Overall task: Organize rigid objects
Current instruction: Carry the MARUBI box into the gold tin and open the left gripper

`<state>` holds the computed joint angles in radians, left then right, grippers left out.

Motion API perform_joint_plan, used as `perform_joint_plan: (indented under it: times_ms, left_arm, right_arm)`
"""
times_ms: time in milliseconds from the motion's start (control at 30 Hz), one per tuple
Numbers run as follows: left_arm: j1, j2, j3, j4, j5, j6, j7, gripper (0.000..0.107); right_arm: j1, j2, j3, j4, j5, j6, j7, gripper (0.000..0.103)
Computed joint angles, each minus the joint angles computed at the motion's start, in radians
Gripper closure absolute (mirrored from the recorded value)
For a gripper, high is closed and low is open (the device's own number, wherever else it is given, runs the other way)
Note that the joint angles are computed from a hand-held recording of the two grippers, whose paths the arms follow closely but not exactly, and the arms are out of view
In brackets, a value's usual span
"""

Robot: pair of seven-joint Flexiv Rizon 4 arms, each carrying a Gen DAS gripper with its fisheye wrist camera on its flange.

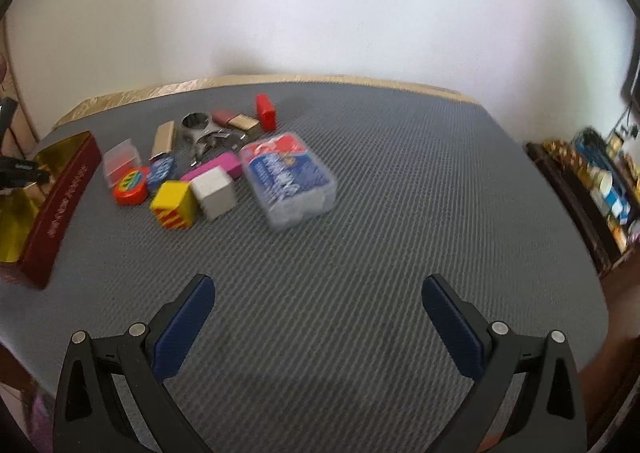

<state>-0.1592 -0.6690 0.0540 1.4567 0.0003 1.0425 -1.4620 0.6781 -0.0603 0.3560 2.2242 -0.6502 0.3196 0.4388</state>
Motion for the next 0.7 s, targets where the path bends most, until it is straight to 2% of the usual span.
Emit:
perform_joint_plan:
  times_ms: [100, 200, 333, 467, 533, 700]
  left_arm:
    - [-0.001, -0.005, 0.01, -0.014, 0.004, -0.029, -0.004, 0.06]
    - [0.017, 0.036, -0.007, 0.05, -0.011, 0.031, -0.011, 0.06]
    - [0.085, 0.155, -0.093, 0.231, -0.113, 0.178, 0.06, 0.06]
    - [0.113, 0.278, -0.138, 0.387, -0.201, 0.228, 0.143, 0.056]
    - [0.151, 0.345, -0.196, 0.49, -0.297, 0.265, 0.234, 0.055]
    - [0.105, 0.459, -0.172, 0.655, -0.369, 0.305, 0.297, 0.055]
  right_arm:
    - [-0.039, 0.019, -0.022, 0.035, -0.008, 0.05, -0.08, 0.0]
    - [-0.083, 0.022, -0.046, 0.056, -0.019, 0.113, -0.175, 0.0]
    - [-0.123, 0.003, -0.07, 0.05, -0.041, 0.147, -0.307, 0.0]
    - [-0.166, -0.011, -0.092, 0.06, -0.05, 0.251, -0.413, 0.0]
    - [-0.181, -0.021, -0.101, 0.059, -0.048, 0.277, -0.45, 0.0]
    - [-0.213, -0.063, -0.126, 0.044, -0.023, 0.324, -0.54, 0.0]
